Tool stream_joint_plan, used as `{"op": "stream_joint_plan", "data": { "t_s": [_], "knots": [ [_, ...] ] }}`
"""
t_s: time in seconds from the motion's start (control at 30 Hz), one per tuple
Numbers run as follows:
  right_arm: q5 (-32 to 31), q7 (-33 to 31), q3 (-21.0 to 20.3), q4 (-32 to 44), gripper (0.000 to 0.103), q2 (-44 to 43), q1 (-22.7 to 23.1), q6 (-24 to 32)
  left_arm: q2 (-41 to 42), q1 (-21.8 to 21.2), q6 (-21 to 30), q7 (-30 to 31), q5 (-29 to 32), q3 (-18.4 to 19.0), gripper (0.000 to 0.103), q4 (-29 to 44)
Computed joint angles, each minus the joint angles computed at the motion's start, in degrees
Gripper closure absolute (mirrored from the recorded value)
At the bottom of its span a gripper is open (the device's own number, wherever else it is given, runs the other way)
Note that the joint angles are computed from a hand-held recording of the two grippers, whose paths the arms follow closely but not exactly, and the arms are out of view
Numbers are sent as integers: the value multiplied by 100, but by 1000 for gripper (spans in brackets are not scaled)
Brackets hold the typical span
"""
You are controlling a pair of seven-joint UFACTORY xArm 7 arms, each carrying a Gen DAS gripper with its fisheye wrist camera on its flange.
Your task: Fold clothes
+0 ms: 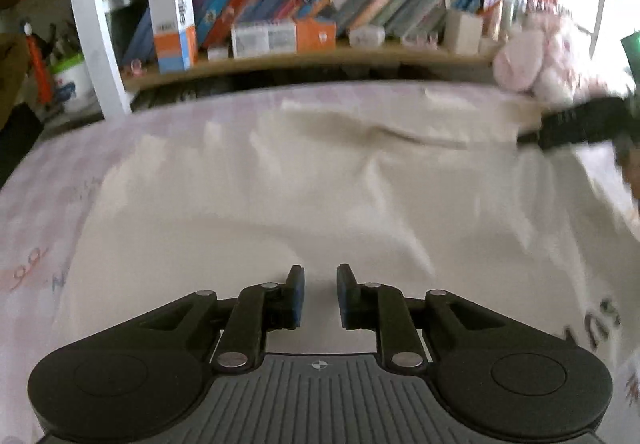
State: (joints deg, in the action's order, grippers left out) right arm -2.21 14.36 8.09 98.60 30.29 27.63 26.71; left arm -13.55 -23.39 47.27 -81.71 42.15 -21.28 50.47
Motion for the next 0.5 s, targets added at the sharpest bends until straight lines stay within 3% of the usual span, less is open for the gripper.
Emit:
{"op": "stream_joint_plan", "data": {
  "t_s": [0.03, 0.1, 0.17, 0.23, 0.33, 0.43, 0.5],
  "knots": [
    [125, 53, 34, 260, 75, 139, -53, 189, -6, -16, 30, 24, 44, -28, 84, -8],
    [515, 143, 177, 914, 94, 494, -226, 620, -13, -52, 91, 71, 132, -78, 84, -23],
    [965, 294, 314, 1739, 96, 950, -389, 1084, -27, -70, 69, 98, 155, -67, 84, -52],
    [1353, 591, 373, 2551, 97, 1440, -468, 1141, -36, -78, 61, 102, 145, -64, 84, -63],
    [1228, 1006, 43, 3627, 97, 2045, -296, 1169, -20, -87, 79, 99, 137, -71, 84, -55],
    [730, 240, -50, 3097, 91, 1630, -207, 1012, -23, -94, 81, 12, 228, -101, 83, -82],
    [521, -555, 91, 2262, 83, 1133, -214, 623, -11, -102, 94, -35, 253, -109, 83, -79]
  ]
}}
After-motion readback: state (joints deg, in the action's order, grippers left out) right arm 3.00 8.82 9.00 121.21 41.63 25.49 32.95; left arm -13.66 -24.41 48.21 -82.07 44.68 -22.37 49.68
